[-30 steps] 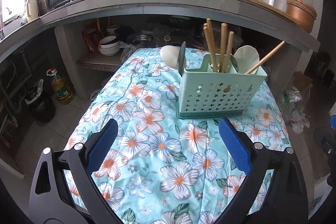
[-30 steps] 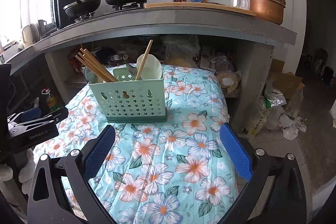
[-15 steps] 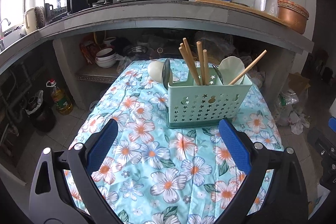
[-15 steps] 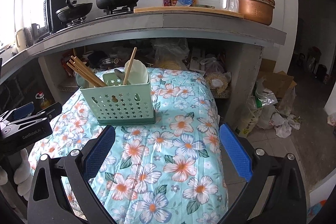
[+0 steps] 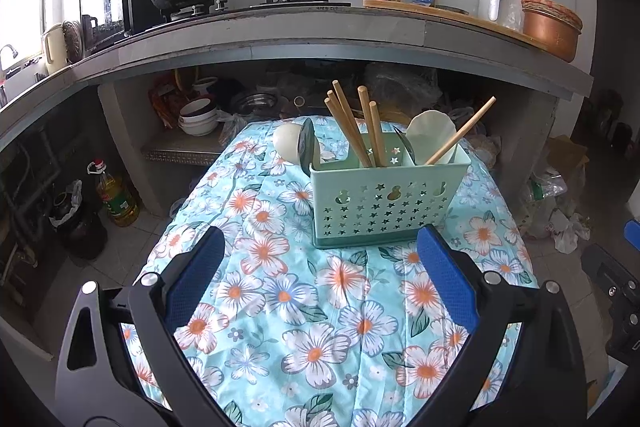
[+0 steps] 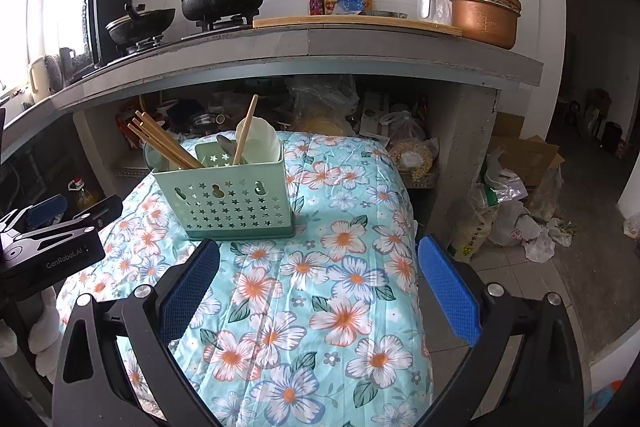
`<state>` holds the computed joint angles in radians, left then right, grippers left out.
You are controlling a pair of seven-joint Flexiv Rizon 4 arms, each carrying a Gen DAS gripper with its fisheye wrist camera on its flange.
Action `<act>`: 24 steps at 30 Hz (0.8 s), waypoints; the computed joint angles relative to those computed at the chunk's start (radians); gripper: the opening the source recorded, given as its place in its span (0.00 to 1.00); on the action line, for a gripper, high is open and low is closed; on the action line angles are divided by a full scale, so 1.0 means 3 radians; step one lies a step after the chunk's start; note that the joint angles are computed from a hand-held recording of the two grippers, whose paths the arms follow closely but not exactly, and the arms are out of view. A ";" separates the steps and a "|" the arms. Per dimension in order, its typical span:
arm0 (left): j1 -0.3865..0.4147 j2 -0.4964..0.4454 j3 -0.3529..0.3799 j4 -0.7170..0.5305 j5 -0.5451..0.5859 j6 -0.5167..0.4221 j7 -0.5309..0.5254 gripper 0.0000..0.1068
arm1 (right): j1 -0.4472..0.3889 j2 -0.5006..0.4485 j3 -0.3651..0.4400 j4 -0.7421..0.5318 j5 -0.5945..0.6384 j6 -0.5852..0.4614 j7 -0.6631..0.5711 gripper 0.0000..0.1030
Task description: Organize utensils
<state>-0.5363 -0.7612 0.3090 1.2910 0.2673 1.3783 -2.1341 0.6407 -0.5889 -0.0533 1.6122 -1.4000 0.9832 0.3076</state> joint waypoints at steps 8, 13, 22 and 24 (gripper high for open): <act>-0.0002 -0.0001 0.0012 -0.0002 0.0012 -0.0032 -0.0035 0.87 | 0.0006 0.0007 0.0006 0.0005 0.0017 -0.0029 -0.0017 0.94; -0.0018 0.0002 0.0040 -0.0007 0.0053 -0.0040 -0.0081 0.87 | 0.0009 0.0012 0.0009 -0.0001 0.0038 -0.0046 -0.0038 0.94; -0.0006 0.0014 0.0052 -0.0004 0.0093 -0.0062 -0.0147 0.87 | 0.0025 0.0062 0.0005 0.0041 0.0026 -0.0205 -0.0031 0.94; -0.0008 0.0011 0.0055 -0.0011 0.0105 -0.0074 -0.0161 0.87 | 0.0013 0.0082 0.0017 0.0061 0.0024 -0.0238 -0.0012 0.94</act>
<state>-0.5387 -0.7580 0.3256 1.2878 0.2987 1.3562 -2.1825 0.6447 -0.5644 -0.0482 1.6307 -1.3928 0.9116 0.3041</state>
